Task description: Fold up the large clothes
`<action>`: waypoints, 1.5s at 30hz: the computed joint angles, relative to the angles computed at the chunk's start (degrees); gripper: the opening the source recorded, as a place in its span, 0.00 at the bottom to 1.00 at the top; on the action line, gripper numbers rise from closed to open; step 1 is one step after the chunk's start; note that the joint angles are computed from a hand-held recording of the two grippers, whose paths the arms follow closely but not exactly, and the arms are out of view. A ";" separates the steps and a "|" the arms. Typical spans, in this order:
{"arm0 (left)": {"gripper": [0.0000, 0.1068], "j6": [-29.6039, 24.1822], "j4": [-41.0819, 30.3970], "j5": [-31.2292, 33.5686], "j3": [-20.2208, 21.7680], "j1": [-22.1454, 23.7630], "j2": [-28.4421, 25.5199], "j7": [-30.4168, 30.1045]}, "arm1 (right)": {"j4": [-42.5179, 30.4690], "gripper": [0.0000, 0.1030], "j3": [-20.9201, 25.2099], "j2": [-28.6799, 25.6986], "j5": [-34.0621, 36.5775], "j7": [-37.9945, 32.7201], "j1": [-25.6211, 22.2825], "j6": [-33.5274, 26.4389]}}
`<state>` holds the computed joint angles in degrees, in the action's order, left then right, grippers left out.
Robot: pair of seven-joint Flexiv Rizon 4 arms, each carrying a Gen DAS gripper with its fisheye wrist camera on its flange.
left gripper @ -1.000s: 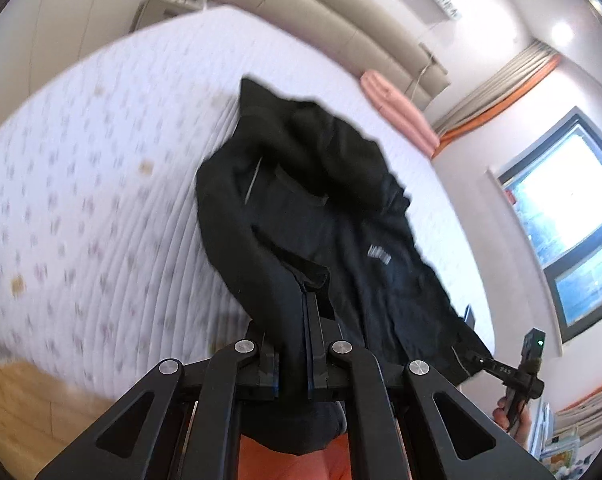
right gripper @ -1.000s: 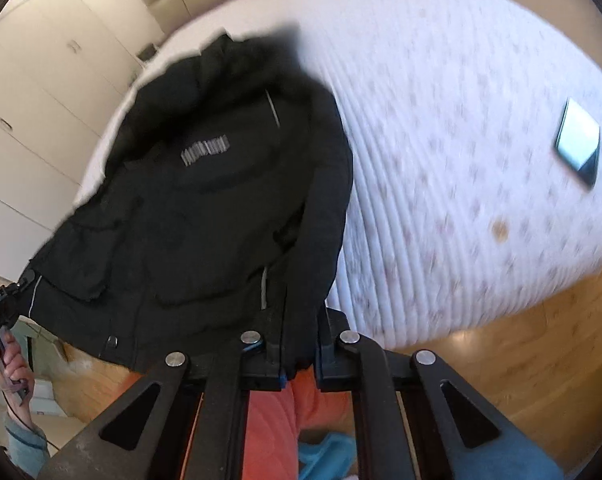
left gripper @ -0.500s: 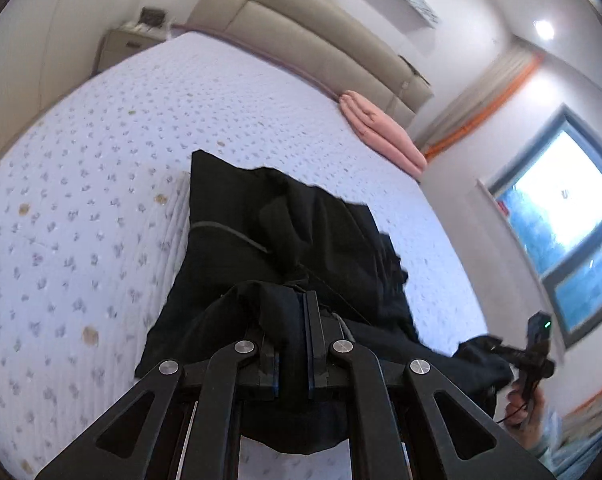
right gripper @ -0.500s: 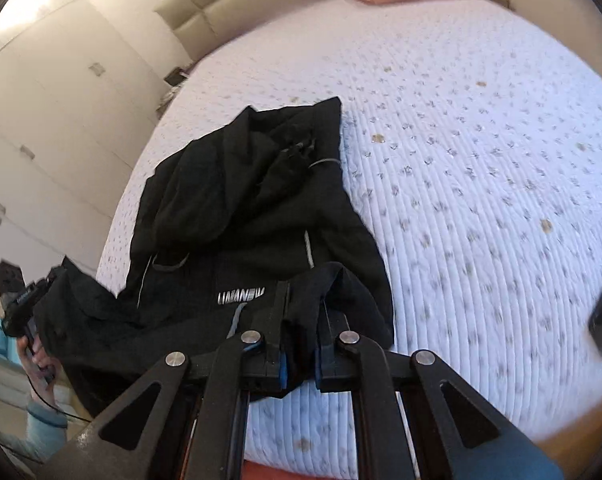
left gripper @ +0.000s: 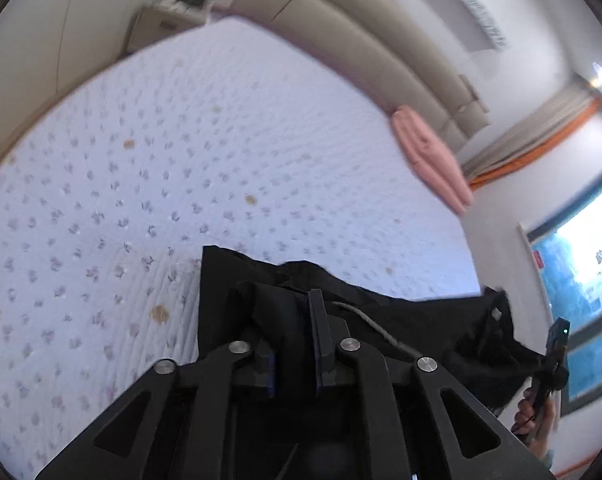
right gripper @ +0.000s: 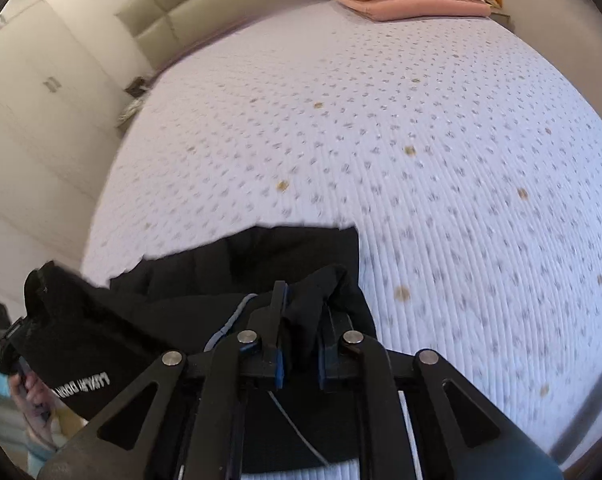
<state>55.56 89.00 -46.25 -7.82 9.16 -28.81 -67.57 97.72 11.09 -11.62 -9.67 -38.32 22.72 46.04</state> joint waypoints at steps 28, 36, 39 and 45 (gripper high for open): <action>0.72 -37.43 -17.01 5.54 2.84 8.89 -7.27 12.79 | -0.93 0.64 -1.54 -5.73 -4.72 10.44 1.96 -2.45; 0.72 -30.95 -23.00 10.65 0.97 5.94 -15.05 11.74 | -2.39 0.66 -1.16 -6.79 -6.13 3.53 2.09 -3.35; 0.72 -36.99 -27.64 10.19 -0.51 6.93 -18.34 11.55 | -3.50 0.76 -1.03 -7.97 -4.83 -2.18 0.83 -1.67; 0.72 -39.45 -33.88 13.04 0.09 5.82 -22.49 9.67 | -8.52 0.77 0.87 -14.14 3.48 -18.03 -3.12 -0.42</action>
<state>16.11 55.12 -33.20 -7.73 14.99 -51.31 -57.90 89.20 11.96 -25.76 -6.19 -56.35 19.60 45.61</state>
